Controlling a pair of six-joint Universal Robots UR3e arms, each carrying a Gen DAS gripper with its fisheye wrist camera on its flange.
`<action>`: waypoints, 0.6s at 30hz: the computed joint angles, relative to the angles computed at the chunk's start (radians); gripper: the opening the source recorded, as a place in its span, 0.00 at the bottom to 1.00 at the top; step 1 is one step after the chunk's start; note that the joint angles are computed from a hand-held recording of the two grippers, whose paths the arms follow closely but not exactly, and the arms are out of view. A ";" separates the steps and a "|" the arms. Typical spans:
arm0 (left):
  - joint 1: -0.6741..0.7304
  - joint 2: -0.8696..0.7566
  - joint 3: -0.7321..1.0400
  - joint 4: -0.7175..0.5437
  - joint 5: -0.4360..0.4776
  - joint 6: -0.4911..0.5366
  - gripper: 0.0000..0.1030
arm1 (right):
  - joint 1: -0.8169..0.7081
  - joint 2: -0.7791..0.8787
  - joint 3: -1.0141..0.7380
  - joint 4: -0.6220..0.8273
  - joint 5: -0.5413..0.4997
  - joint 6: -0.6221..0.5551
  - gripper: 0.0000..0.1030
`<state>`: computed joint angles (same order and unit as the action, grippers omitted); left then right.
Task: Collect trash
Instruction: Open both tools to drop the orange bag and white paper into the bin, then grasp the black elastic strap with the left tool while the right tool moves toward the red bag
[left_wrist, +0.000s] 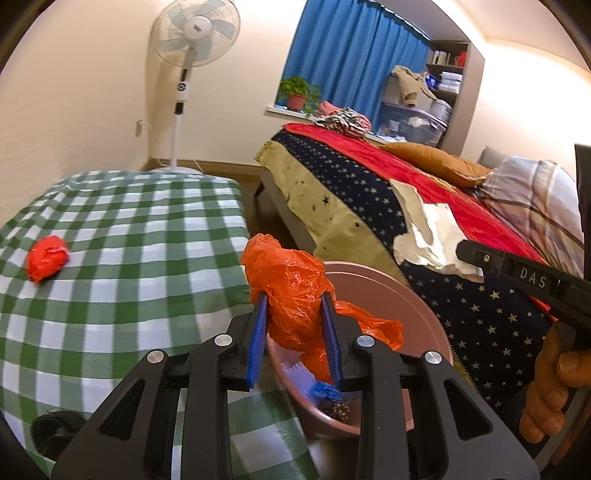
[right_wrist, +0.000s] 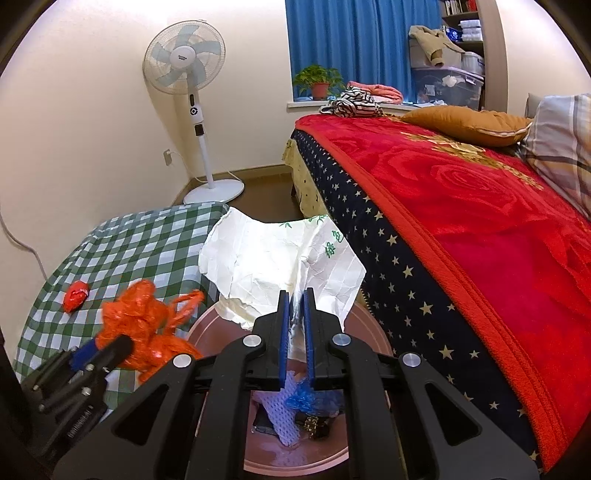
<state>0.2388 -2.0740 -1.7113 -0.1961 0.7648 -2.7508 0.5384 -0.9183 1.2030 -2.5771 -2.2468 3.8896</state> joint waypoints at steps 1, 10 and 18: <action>-0.004 -0.002 -0.003 0.000 -0.003 0.003 0.27 | 0.000 -0.001 0.002 0.000 -0.001 0.002 0.08; -0.026 -0.017 0.017 -0.070 -0.056 0.029 0.50 | -0.004 0.003 -0.006 0.044 0.001 0.036 0.33; 0.048 0.037 -0.044 -0.096 -0.046 0.074 0.50 | 0.001 0.004 -0.001 0.025 0.003 0.036 0.47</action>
<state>0.2866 -2.0372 -1.7551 -0.2919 0.7190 -2.6766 0.5390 -0.9140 1.2015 -2.5522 -2.2440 3.9254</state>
